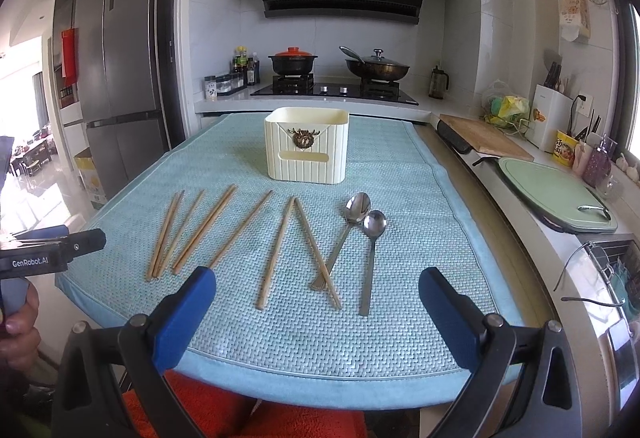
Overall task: Organize utensils
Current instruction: 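Grasp a steel spoon with the right tool while the left tool grasps one wooden chopstick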
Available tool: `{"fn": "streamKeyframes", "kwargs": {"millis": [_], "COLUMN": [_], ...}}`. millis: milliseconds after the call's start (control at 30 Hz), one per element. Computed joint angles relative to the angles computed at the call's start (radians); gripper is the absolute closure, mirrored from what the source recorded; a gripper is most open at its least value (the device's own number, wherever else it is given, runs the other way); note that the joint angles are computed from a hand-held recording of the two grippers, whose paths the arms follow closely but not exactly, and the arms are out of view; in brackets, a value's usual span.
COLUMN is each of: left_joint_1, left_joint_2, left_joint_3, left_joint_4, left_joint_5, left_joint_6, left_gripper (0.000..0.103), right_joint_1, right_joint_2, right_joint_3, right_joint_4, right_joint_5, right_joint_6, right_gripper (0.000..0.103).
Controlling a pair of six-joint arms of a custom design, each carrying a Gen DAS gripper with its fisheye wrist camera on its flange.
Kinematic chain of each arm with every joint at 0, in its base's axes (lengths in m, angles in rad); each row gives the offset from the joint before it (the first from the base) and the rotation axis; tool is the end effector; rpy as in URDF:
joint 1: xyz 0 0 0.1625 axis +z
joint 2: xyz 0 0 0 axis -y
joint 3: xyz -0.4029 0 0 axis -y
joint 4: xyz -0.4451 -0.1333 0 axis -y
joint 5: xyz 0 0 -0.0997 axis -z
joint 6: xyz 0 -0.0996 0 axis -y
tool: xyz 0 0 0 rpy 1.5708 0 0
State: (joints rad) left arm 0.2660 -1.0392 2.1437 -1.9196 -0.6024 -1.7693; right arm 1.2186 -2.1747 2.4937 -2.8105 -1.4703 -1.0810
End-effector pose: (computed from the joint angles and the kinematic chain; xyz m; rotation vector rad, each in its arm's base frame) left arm -0.3662 -0.3230 0.0028 -0.0578 2.1855 -1.0963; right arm 0.0196 -0.3621 0.3739 0.9214 -2.2458 0.9876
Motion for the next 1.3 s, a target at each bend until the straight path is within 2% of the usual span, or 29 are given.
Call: {"fn": "streamKeyframes", "kwargs": {"millis": [200, 300, 433, 567, 667, 800, 967, 1200, 1300], "left_joint_1": [0.083, 0.126, 0.177, 0.234, 0.273, 0.318, 0.365, 0.385, 0.405], "left_joint_2": [-0.018, -0.024, -0.025, -0.018, -0.015, -0.004, 0.021, 0.041, 0.053], "left_joint_3": [0.012, 0.012, 0.006, 0.009, 0.015, 0.008, -0.020, -0.037, -0.071], "left_joint_4": [0.023, 0.047, 0.071, 0.012, -0.063, -0.108, -0.099, -0.107, -0.025], "left_joint_5": [0.011, 0.028, 0.047, 0.041, 0.036, 0.037, 0.035, 0.046, 0.051], "left_joint_6": [-0.022, -0.032, -0.038, 0.011, 0.066, 0.102, 0.122, 0.168, 0.140], "left_gripper": [0.000, 0.000, 0.000, 0.000, 0.000, 0.000, 0.000, 0.000, 0.000], "right_joint_1": [-0.018, -0.027, -0.026, -0.011, 0.003, 0.016, 0.016, 0.017, 0.020], "right_joint_2": [0.157, 0.248, 0.374, 0.487, 0.542, 0.581, 0.585, 0.586, 0.606], "right_joint_3": [-0.063, -0.101, -0.176, -0.254, -0.309, -0.343, -0.343, -0.339, -0.350], "right_joint_4": [-0.117, -0.192, -0.237, -0.224, -0.163, -0.141, -0.144, -0.177, -0.185], "right_joint_5": [-0.028, -0.055, -0.107, -0.172, -0.199, -0.220, -0.224, -0.236, -0.249], "right_joint_6": [0.034, 0.047, 0.077, 0.101, 0.128, 0.149, 0.154, 0.126, 0.117], "right_gripper": [0.000, 0.000, 0.000, 0.001, 0.006, 0.007, 0.007, 0.007, 0.007]}}
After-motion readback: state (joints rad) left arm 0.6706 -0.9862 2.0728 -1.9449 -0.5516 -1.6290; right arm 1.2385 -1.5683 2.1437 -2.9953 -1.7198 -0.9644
